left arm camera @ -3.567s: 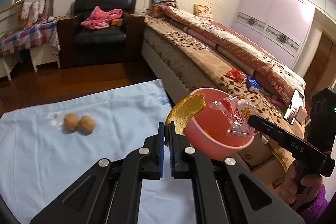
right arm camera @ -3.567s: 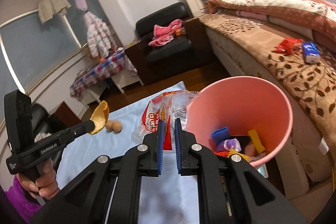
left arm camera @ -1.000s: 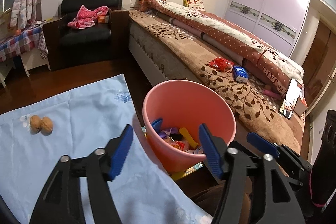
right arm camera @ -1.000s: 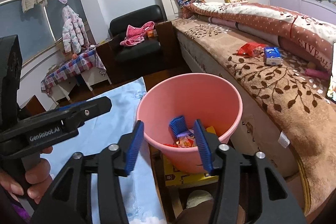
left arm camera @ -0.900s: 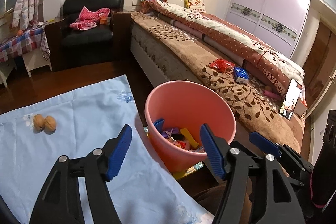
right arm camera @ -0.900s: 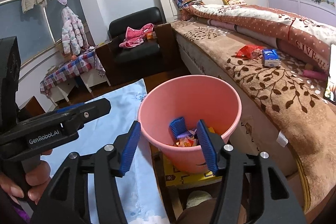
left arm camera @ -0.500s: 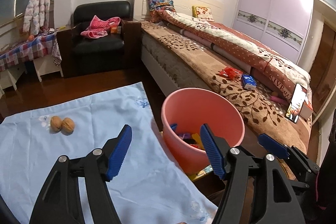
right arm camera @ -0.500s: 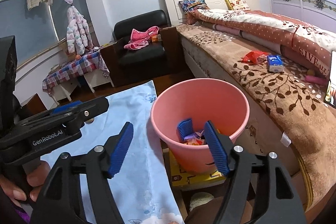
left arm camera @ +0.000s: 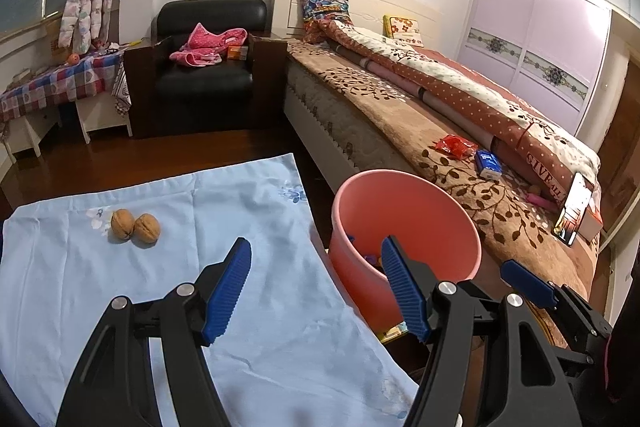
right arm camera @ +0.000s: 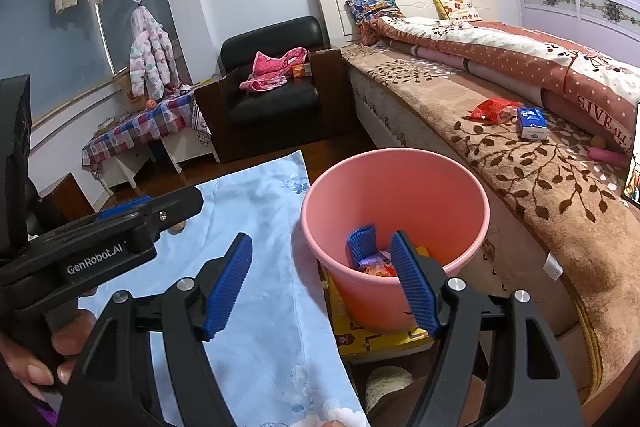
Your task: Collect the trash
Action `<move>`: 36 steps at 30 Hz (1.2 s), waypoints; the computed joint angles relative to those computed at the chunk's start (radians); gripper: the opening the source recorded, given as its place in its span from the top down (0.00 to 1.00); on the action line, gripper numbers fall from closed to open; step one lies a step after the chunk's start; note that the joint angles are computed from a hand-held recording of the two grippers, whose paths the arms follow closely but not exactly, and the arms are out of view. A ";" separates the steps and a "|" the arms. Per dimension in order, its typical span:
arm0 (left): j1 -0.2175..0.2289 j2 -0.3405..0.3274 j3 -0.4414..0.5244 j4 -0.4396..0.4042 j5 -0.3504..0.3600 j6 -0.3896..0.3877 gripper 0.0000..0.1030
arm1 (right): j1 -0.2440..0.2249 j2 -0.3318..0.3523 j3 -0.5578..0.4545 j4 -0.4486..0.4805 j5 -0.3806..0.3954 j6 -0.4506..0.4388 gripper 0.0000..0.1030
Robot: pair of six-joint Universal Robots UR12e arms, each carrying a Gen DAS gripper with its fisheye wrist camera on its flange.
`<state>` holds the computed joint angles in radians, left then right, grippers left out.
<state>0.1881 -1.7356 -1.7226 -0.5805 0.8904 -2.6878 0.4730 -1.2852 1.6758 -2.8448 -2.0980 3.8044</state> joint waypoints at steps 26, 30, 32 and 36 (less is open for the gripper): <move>0.007 -0.003 -0.007 0.048 0.020 -0.023 0.36 | 0.008 0.018 -0.024 -0.003 -0.013 0.001 0.30; 0.008 -0.003 -0.008 0.055 0.026 -0.025 0.36 | 0.009 0.019 -0.027 0.000 -0.018 0.003 0.30; 0.009 -0.002 -0.008 0.053 0.026 -0.024 0.36 | 0.009 0.017 -0.025 0.002 -0.016 0.004 0.30; 0.009 -0.003 -0.009 0.054 0.026 -0.024 0.37 | 0.009 0.014 -0.019 -0.003 -0.011 0.008 0.30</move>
